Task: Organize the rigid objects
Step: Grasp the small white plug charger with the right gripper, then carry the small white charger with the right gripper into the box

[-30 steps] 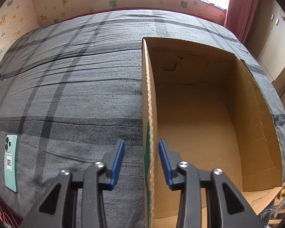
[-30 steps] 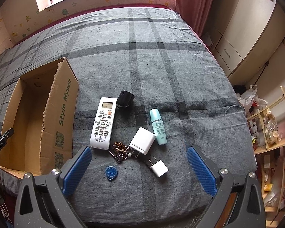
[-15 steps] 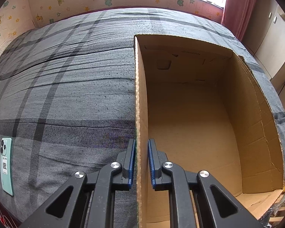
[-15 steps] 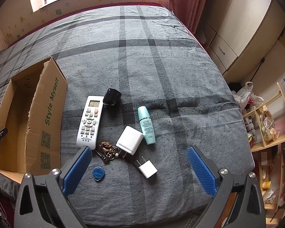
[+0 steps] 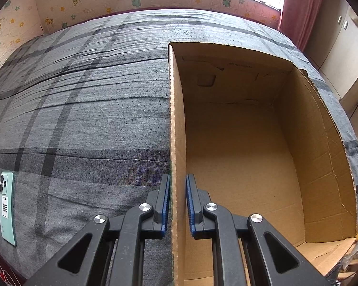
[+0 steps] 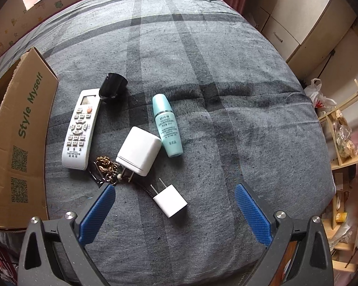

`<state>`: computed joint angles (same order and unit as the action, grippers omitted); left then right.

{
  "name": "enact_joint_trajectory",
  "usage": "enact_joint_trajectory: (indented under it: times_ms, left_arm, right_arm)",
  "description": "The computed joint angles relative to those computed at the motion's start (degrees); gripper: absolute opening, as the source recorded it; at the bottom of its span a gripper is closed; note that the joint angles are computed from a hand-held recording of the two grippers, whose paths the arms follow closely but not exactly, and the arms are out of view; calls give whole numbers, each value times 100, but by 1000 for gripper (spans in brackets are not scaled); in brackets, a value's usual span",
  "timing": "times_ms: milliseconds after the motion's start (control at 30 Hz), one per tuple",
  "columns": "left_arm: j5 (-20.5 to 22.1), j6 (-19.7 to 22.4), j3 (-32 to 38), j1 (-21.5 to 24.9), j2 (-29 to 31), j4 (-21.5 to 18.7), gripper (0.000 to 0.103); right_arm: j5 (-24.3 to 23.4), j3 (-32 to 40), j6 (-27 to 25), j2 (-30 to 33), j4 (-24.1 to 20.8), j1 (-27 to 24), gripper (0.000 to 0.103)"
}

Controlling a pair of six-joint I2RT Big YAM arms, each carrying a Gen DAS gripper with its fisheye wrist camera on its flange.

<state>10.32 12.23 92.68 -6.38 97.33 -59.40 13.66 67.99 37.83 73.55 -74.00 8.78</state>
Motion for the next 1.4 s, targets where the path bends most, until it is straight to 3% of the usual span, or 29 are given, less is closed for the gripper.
enact_joint_trajectory:
  times_ms: [333,567,667,700,733,933,1400]
  left_arm:
    - [-67,32,6,-25,12,-1,14]
    - [-137,70,6,-46,17,-14,14]
    - [-161,62,5,-53,21,-15,14]
    - [-160,59,2,-54,21,-12,14]
    - [-161,59,1,-56,20,-10,14]
    - [-206,72,-15,-81,7,-3,14]
    - [-244,128,-14,-89,13,-23,14]
  right_arm:
    - [-271,-645,114,-29,445,-217,100]
    - [-277,-738,62,-83,556,-228,91]
    - [-394,-751,33,-88,558,-185,70]
    - [-483,-762,21,-84,582,-179,51]
    - [-576,-785,31,-85,629,-164,41]
    - [-580,-711,206,-105,520,-61,41]
    - [-491,-49,33,-108,15,-53,41]
